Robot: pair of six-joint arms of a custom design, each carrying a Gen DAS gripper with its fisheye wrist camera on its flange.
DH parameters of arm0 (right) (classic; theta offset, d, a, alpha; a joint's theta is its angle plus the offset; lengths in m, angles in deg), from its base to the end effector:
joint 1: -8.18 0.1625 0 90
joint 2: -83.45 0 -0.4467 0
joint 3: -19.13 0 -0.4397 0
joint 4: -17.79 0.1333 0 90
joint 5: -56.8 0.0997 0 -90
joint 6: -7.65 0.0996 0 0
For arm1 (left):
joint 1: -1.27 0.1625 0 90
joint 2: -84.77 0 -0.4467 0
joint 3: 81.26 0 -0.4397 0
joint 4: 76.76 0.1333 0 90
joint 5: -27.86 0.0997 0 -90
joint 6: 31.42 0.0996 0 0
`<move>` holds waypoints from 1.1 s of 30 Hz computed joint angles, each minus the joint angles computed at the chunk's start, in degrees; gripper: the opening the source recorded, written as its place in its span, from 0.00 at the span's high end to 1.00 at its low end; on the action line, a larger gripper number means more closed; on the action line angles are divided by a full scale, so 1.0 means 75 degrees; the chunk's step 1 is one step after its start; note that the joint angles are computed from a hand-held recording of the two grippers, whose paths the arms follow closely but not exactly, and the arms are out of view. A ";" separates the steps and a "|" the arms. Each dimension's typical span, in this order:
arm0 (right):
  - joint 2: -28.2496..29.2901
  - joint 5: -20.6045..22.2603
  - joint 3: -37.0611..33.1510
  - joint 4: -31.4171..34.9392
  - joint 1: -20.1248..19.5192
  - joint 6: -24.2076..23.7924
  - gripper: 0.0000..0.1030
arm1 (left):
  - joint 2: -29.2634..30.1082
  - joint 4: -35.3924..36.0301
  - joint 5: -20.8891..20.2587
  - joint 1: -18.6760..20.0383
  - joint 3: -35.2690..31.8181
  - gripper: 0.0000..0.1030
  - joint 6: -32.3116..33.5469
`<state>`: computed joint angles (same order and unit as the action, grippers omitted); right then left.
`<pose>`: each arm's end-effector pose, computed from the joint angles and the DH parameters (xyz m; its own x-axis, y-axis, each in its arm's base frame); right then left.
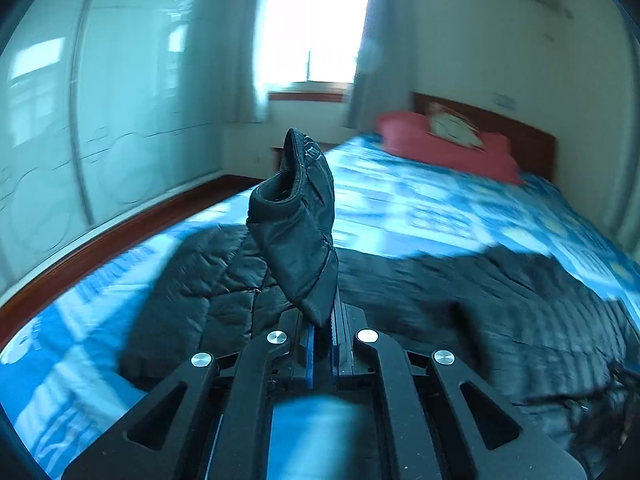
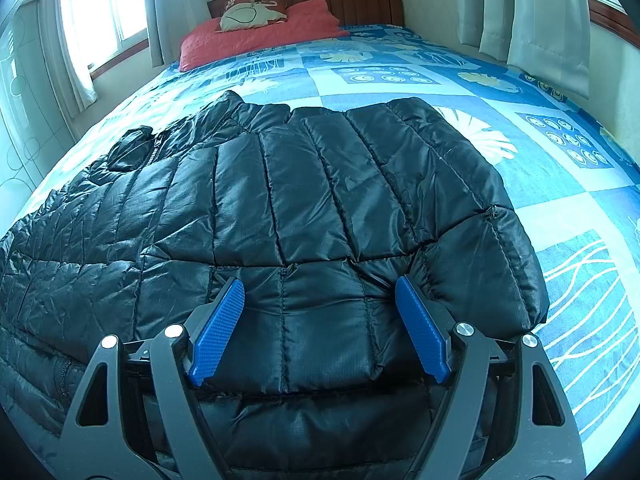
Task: Fold large clothes
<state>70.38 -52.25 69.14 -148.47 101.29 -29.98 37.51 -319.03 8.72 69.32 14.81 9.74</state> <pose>0.1507 -0.9165 -0.0104 -0.7308 -0.3487 0.5869 -0.6164 0.7066 -0.3477 -0.0138 -0.6427 0.2643 -0.5448 -0.6914 -0.4745 0.3607 0.3177 -0.8769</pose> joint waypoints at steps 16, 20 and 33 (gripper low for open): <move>0.0000 0.0028 0.0000 0.0000 -0.0005 0.0022 0.24 | 0.1643 0.4071 -0.0540 -0.0105 -0.1382 0.95 -0.1639; 0.0019 0.0083 -0.0030 0.0024 -0.0006 0.0067 0.24 | 0.1815 0.4374 -0.0427 -0.0132 -0.1428 0.95 -0.1761; -0.0009 0.0110 0.0008 0.0018 -0.0017 0.0092 0.24 | 0.1959 0.5365 -0.0688 -0.0224 -0.1451 0.42 -0.2138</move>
